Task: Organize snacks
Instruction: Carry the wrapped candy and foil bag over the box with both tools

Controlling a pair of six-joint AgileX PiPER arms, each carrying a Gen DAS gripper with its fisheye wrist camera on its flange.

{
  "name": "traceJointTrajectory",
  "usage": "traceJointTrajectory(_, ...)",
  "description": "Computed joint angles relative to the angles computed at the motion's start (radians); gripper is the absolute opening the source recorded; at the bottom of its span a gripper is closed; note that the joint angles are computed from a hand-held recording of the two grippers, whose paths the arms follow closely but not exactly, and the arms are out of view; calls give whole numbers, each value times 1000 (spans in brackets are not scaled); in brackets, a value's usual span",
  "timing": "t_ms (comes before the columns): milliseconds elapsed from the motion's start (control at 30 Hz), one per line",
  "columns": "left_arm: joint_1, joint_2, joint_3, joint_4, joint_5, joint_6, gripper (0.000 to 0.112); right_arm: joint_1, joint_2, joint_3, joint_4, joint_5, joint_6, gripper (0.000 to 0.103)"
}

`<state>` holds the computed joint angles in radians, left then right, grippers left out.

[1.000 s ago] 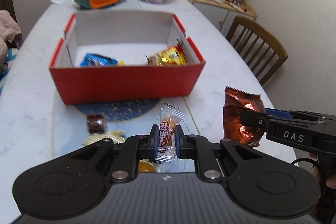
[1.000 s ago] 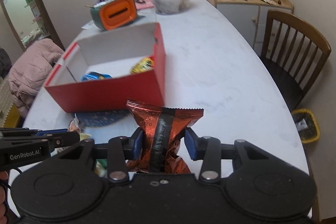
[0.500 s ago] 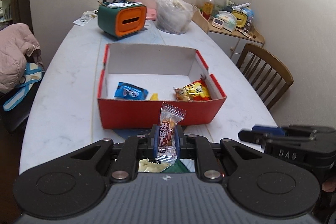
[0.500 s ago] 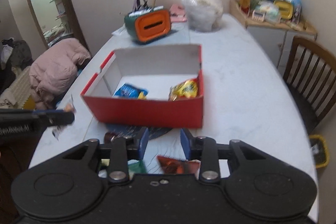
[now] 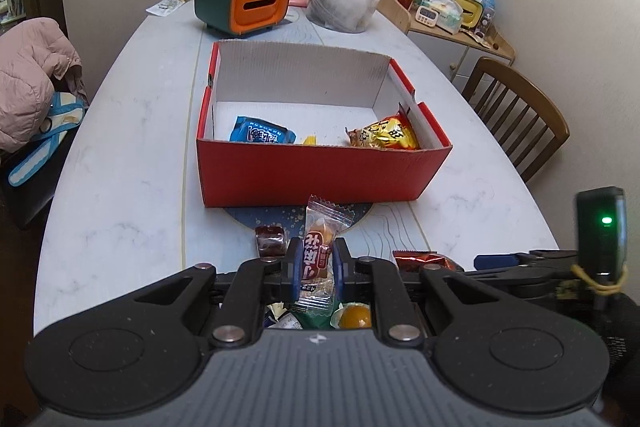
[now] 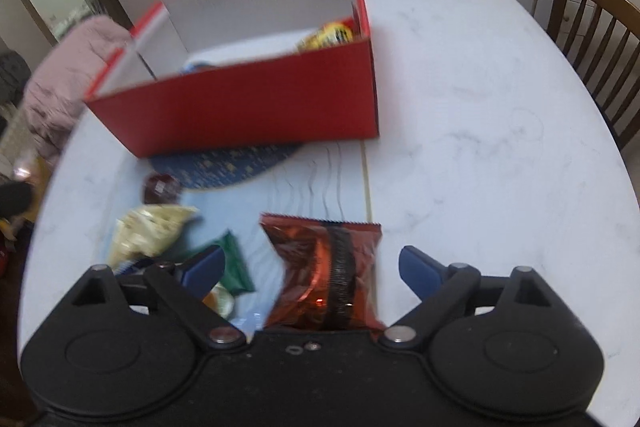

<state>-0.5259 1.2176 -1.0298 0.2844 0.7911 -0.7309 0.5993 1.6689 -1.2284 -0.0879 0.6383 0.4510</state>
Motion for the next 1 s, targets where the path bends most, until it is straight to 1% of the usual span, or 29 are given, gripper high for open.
traceJointTrajectory(67,-1,1,3,1,0,1,15,1,28,-11,-11,10,11,87)
traceJointTrajectory(167,1,1,8,-1,0,1,15,-4,75,-48,5,41,2,86)
traceJointTrajectory(233,3,0,11,-3,0,2,15,-11,93,-59,23,42,-14,85)
traceJointTrajectory(300,6,-2,14,-7,-1,8,15,-9,105,-65,20,48,-20,79)
traceJointTrajectory(367,8,-3,17,-8,-1,8,15,-1,118,-78,0,66,-21,67)
traceJointTrajectory(467,14,-4,19,-14,-3,17,15,10,124,-78,-11,67,-27,57)
traceJointTrajectory(533,15,-5,23,-15,-4,18,15,19,115,-61,-32,50,-6,55)
traceJointTrajectory(567,15,-6,25,-15,-5,18,15,24,109,-54,-45,44,2,51)
traceJointTrajectory(700,16,-7,25,-15,-5,18,15,29,86,-30,-57,18,13,47)
traceJointTrajectory(800,23,-14,37,-19,-13,24,15,39,58,-9,-99,4,56,45)
traceJointTrajectory(900,33,-28,42,-28,-18,40,15,52,22,-2,-115,7,77,45)
traceJointTrajectory(1000,41,-43,35,-32,-18,59,15,72,-11,-20,-144,35,98,45)
